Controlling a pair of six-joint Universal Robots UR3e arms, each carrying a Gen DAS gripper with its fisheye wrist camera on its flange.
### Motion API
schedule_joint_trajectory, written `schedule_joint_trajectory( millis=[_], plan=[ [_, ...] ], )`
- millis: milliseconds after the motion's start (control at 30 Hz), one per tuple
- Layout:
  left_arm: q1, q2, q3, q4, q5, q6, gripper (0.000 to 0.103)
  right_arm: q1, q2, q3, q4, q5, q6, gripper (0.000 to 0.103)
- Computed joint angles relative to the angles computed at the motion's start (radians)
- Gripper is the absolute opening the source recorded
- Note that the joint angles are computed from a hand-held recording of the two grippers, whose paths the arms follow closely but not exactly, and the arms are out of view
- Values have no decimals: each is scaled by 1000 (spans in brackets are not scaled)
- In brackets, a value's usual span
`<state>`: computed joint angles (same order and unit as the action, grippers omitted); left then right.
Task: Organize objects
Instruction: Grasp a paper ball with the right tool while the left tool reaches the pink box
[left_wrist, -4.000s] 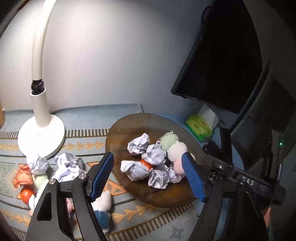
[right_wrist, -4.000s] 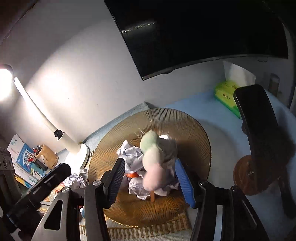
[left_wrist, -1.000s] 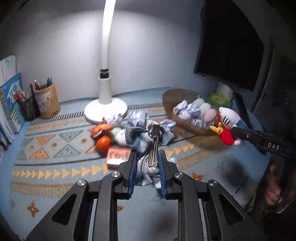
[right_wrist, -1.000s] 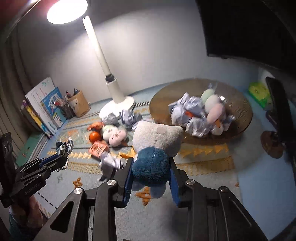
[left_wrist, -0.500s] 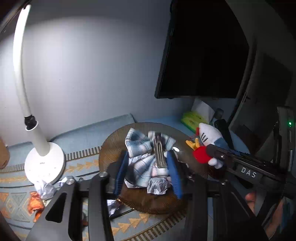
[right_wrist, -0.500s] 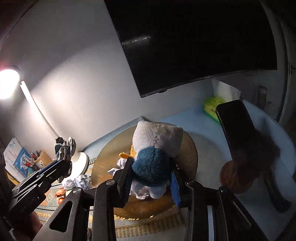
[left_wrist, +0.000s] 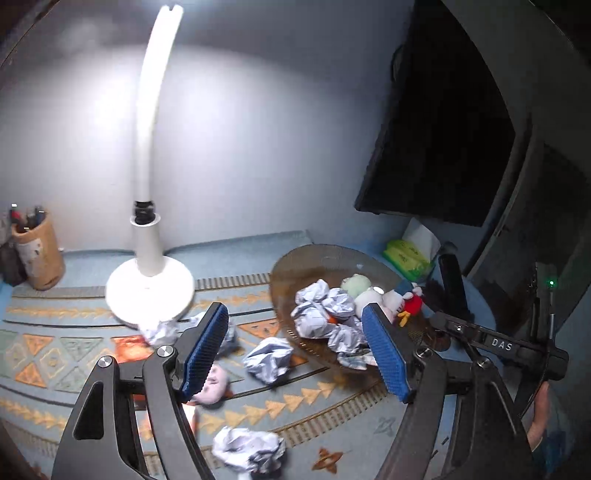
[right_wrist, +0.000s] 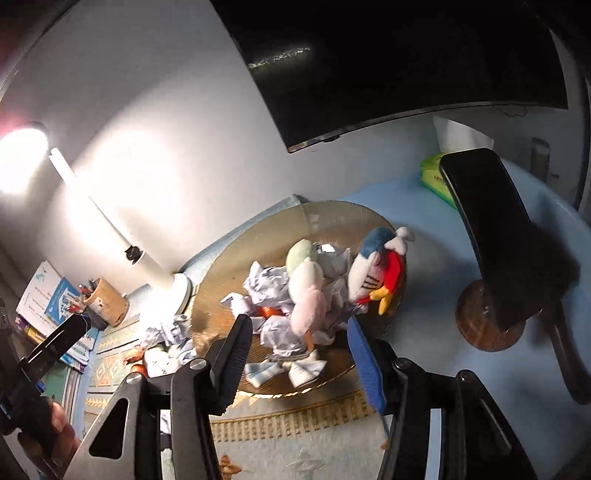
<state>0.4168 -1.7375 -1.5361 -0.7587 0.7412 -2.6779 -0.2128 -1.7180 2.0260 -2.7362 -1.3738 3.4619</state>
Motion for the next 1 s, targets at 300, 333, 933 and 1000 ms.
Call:
schedule_joint_trajectory(
  millis=[300,333,933,1000],
  plan=[
    [379,271,-339,17,-75,150,102,338,122,-40,-151,-91,41,62],
    [379,246,-378,81,-28,139,102,379,167,-40,-186,-104,49,62],
    [286,-68,-570,593,214,68,101,485,542,-67,-392,-162,92,62],
    [264,-75,-556,589,249,60,101,469,545,-66,-386,-138,96,62]
  ],
)
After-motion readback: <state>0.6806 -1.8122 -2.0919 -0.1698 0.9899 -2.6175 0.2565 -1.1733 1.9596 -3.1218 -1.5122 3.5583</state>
